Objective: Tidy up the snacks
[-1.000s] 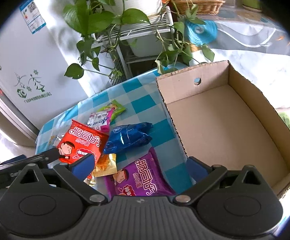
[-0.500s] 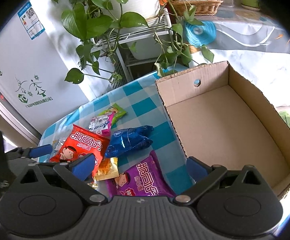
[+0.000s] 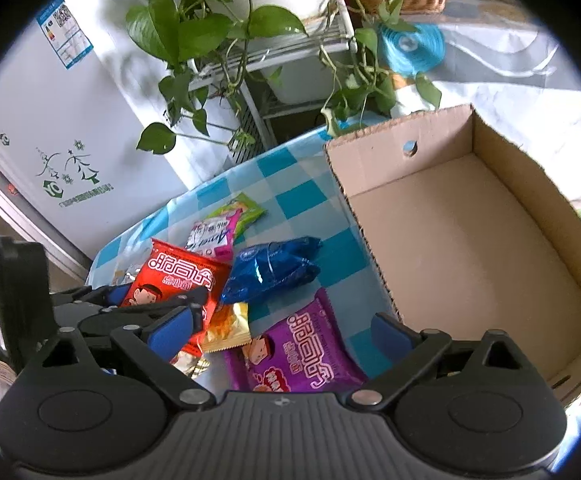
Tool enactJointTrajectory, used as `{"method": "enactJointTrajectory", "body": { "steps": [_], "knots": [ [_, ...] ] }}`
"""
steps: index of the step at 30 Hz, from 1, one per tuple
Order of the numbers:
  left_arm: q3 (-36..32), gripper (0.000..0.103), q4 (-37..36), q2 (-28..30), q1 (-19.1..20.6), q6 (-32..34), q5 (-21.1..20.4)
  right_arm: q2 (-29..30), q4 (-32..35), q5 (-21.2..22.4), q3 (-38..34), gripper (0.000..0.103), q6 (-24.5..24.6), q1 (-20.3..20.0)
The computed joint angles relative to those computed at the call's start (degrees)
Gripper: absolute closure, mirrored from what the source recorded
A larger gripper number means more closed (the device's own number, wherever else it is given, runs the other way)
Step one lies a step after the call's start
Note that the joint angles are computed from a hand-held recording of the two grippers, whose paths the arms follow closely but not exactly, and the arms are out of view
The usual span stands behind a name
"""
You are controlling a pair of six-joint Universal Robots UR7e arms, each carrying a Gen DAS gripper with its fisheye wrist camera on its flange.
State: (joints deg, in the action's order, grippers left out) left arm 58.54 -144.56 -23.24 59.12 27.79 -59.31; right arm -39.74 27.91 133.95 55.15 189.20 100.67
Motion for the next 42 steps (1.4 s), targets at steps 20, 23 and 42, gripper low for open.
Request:
{"method": "enactJointTrajectory", "body": {
  "steps": [20, 23, 42],
  "knots": [
    [2.88, 0.059, 1.21, -6.63, 3.46, -12.43, -6.4, 6.85, 8.79, -2.11, -7.53, 0.021, 1.14, -1.67],
    [2.46, 0.054, 1.49, -6.62, 3.71, -13.41, -6.26, 8.38, 10.06, -0.72, -9.44, 0.021, 1.52, -1.76],
    [1.15, 0.025, 1.18, -3.57, 2.1, -9.42, -3.44, 9.48, 15.84, -11.23, -11.22, 0.012, 0.26, -2.46]
  ]
}}
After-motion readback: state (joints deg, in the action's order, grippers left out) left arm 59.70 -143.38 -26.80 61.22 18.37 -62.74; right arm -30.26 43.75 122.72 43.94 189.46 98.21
